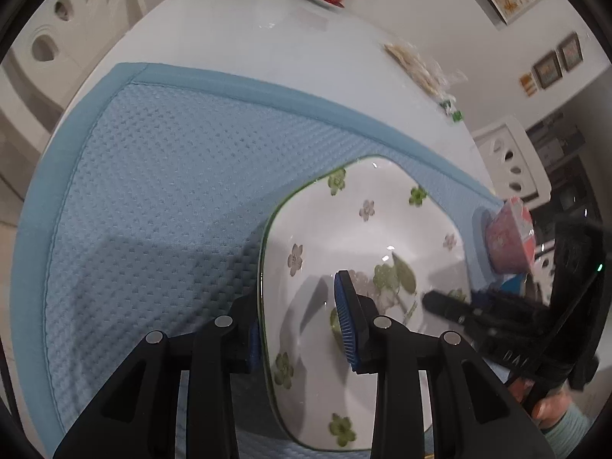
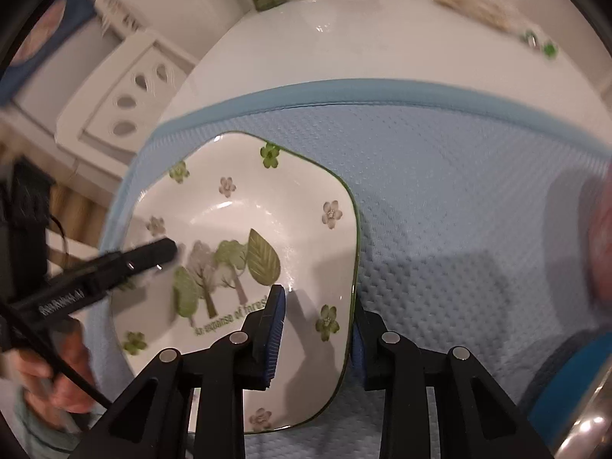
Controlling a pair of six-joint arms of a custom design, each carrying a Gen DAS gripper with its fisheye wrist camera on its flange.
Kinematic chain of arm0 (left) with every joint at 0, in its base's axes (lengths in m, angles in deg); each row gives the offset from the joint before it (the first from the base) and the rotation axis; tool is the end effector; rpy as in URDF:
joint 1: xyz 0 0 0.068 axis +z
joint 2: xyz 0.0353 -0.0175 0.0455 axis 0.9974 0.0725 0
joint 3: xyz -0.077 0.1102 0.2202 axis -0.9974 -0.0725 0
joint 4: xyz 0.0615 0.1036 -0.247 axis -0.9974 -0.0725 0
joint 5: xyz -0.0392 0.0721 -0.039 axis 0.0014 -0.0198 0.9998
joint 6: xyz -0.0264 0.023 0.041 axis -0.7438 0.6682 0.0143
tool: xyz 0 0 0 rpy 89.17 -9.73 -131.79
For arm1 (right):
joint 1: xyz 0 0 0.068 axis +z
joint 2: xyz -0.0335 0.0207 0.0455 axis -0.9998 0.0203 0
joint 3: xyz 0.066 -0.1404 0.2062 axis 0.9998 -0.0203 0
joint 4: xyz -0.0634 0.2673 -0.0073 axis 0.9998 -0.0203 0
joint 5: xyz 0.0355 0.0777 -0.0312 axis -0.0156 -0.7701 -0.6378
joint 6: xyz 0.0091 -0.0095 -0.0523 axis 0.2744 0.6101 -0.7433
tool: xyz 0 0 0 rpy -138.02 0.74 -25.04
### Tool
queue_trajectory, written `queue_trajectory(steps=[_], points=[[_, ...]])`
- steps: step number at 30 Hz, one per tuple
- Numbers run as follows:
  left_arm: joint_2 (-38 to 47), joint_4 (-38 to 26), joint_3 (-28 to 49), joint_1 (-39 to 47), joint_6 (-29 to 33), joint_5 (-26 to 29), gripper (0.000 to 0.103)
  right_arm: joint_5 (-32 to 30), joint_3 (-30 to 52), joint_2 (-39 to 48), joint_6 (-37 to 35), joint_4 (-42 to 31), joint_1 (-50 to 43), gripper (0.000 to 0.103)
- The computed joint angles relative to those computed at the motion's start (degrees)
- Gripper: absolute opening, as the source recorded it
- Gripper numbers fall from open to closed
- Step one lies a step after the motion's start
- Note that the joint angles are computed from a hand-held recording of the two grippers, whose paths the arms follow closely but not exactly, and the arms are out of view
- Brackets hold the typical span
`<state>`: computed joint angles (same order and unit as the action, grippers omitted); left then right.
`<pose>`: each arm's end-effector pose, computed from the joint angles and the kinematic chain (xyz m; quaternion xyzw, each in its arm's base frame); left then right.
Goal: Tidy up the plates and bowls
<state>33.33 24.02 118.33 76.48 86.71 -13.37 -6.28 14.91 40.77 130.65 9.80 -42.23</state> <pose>0.3070 -0.0688 0.1413 0.1780 0.9371 -0.2629 0.1450 0.2301 0.2354 0.1378 0.1237 0.9682 0.1168 0.1833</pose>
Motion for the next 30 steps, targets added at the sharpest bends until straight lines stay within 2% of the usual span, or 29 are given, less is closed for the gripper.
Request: queue_trajectory(steps=[2, 8, 15, 18, 21, 23, 27, 30], points=[[-2.33, 0.36, -0.55, -0.36, -0.97, 0.51, 0.029, -1.44, -0.83, -0.92, 0.15, 0.50, -0.68, 0.030], [-7.90, -1.72, 0.21, -2.10, -2.57, 0.78, 0.029, 1.41, -1.63, -7.44, 0.59, -3.67, -0.37, 0.030], [-18.71, -6.42, -2.34, -2.09, -3.81, 2.42, 0.029, 6.46, -0.74, -17.34, 5.12, -13.00, 4.46, 0.031], [-26.06, -10.88, -4.71, -0.97, -4.10, 2.49, 0.029, 9.25, 0.60, -20.42, 8.93, -18.41, 8.98, 0.031], [-33.31, -15.55, -7.00, -0.74, -3.93, 0.85, 0.029, 9.96, 5.39, -17.86, 13.67, -24.04, 13.30, 0.031], [-37.59, -19.08, -8.25, 0.10, -3.22, 0.38, 0.029, 9.62, 5.95, -18.09, 18.17, -25.21, 16.58, 0.031], [-46.25, -28.71, -10.98, 5.84, 1.91, 2.29, 0.029, 10.64, 6.94, -17.34, 26.22, -26.85, 24.04, 0.031], [-50.92, -36.34, -12.55, 13.29, 9.21, 4.40, 0.029, 11.45, 9.21, -14.59, 31.83, -27.64, 29.98, 0.031]])
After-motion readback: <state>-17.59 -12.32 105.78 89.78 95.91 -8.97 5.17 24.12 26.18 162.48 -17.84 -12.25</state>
